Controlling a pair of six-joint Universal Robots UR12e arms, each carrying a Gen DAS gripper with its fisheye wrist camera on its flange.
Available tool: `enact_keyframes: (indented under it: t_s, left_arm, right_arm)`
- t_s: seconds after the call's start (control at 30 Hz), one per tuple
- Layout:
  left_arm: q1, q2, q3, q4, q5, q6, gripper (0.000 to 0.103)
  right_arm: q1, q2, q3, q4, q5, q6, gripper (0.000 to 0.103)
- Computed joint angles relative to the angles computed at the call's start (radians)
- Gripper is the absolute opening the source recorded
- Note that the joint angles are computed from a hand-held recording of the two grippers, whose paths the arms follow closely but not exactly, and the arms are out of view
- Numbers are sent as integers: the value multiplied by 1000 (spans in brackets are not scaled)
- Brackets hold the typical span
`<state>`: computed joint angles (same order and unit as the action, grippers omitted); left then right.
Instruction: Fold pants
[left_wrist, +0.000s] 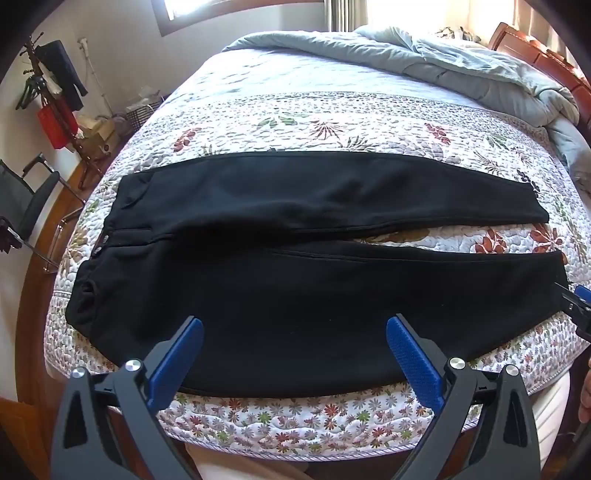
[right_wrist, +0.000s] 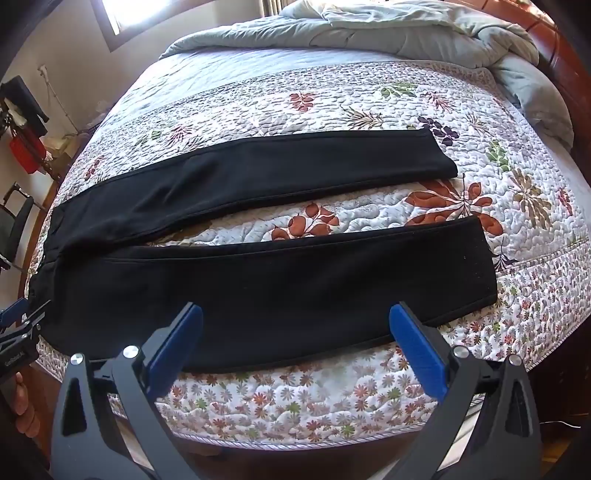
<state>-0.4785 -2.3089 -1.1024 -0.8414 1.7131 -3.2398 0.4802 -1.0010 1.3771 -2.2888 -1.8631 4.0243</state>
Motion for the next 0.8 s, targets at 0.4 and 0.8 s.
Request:
enact_keyframes:
  t_s: [0.4, 0.8]
  left_arm:
    - [-1, 1, -2, 2, 3, 3, 99]
    - [2, -3, 5, 2, 2, 9, 99]
  right_arm:
    - [-3, -2, 9, -20, 8, -6, 100]
    - [-2, -1, 9, -19, 6, -21, 100]
